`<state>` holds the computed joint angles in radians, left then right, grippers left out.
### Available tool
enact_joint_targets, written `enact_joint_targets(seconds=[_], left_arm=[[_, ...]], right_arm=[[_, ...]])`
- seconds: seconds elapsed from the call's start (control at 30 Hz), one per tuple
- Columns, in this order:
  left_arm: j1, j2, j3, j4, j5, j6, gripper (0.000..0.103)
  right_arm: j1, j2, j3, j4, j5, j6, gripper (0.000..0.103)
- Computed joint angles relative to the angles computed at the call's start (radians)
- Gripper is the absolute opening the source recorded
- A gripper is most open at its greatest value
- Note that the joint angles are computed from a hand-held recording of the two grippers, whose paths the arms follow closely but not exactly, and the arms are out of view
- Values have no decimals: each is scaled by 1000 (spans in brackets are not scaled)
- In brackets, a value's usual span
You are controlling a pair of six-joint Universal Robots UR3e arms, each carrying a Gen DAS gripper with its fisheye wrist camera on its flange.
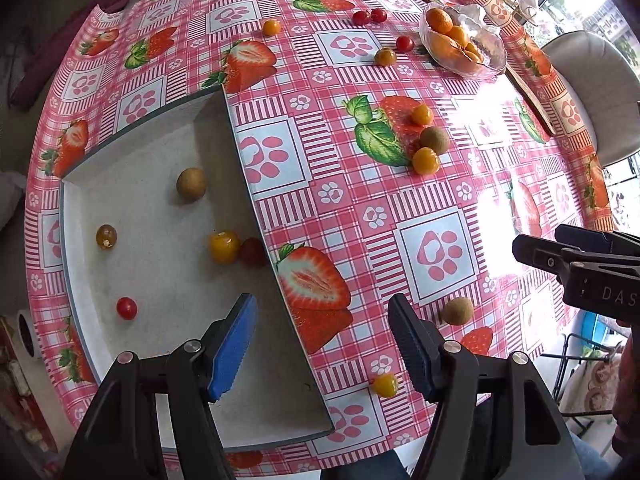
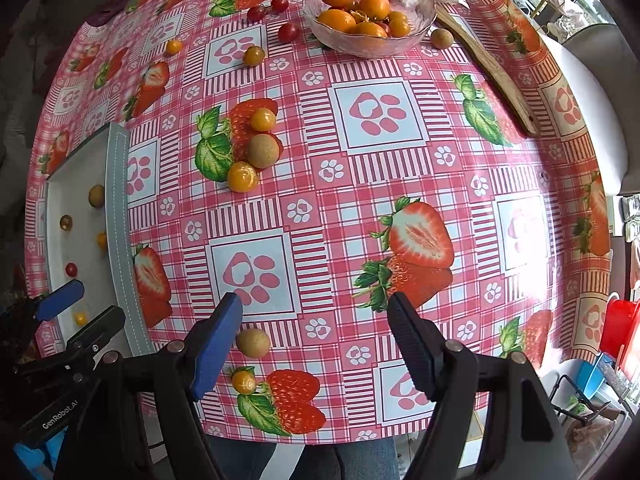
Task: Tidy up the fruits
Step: 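Grasp a brown kiwi with the right gripper while the left grasps a yellow tomato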
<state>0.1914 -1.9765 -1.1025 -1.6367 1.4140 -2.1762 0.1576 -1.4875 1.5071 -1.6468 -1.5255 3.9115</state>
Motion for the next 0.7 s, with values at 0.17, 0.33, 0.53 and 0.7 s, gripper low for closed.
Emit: enact_joint_targets(seconds=[0.17,0.33,0.53,0.7], left_arm=[[-67,-53,25,42,9,-48,69],[-132,-115,62,71,4,-90,69],[-197,-160,60,122,5,-111,69],[-235,-188,49,176,14,-132,69]], right_arm=[[-25,-47,81,-25,20,-20,78],[7,-70,134,-57,36,-103,78],[47,-87,239,-159,103,-86,78],[79,-71,291,-247,132,-29,78]])
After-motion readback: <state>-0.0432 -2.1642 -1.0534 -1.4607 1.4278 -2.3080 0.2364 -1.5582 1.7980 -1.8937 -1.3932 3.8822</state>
